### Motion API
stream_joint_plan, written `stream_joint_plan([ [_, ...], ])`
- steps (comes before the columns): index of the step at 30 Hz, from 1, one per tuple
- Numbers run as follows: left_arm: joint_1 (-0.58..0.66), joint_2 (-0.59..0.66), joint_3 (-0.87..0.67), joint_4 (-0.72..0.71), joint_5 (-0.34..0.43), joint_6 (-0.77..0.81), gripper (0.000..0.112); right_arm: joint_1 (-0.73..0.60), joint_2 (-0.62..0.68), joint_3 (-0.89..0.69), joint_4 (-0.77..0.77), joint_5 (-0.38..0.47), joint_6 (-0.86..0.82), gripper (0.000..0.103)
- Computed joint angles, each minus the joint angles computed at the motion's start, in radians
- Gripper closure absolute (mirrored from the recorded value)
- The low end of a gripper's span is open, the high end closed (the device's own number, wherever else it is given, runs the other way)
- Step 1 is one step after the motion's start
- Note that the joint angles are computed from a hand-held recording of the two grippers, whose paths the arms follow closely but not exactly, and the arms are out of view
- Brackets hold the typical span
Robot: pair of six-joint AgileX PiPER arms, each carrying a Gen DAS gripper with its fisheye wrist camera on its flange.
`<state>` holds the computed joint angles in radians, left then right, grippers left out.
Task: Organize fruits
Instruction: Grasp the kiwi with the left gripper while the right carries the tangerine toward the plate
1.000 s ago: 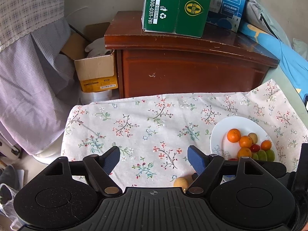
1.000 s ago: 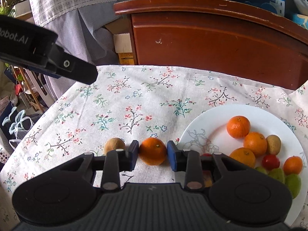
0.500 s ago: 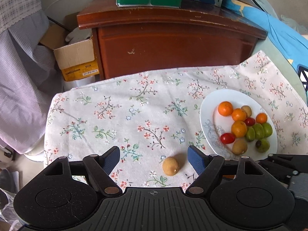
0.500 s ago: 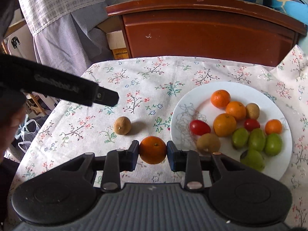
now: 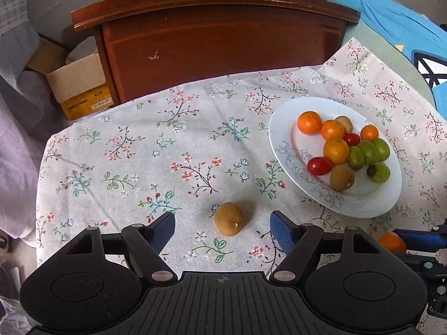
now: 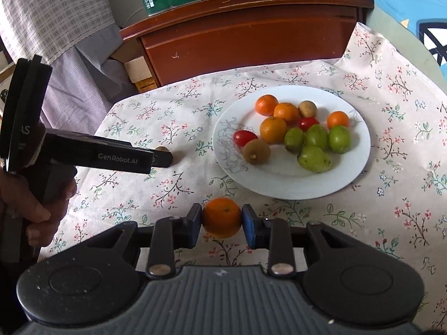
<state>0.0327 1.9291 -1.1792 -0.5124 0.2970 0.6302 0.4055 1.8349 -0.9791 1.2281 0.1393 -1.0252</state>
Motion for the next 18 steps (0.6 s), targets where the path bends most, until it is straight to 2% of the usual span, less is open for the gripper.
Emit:
stream_joint_plan([
  [2,0.000,0.006,-0.004,-0.013,0.002,0.012,0.050,-0.004,0.007,-0.002,-0.015,-0.012,0.034,0.072],
  [4,0.003,0.015,-0.011,-0.038,0.011,0.030,0.066,-0.008,0.016,-0.009,-0.075,-0.018,0.111,0.072],
  [6,0.007,0.027,-0.024,-0.062,0.032,0.051,0.073,-0.013,0.025,-0.014,-0.071,-0.020,0.126,0.072],
  [11,-0.001,0.046,-0.040,0.007,0.041,-0.022,0.073,-0.019,0.034,-0.021,-0.043,-0.028,0.116,0.072],
  [14,0.006,0.055,-0.043,-0.043,0.039,0.022,0.073,-0.022,0.037,-0.022,-0.052,-0.028,0.134,0.072],
  [18,0.002,0.056,-0.036,-0.063,0.024,0.051,0.086,-0.024,0.037,-0.023,-0.051,-0.028,0.136,0.072],
])
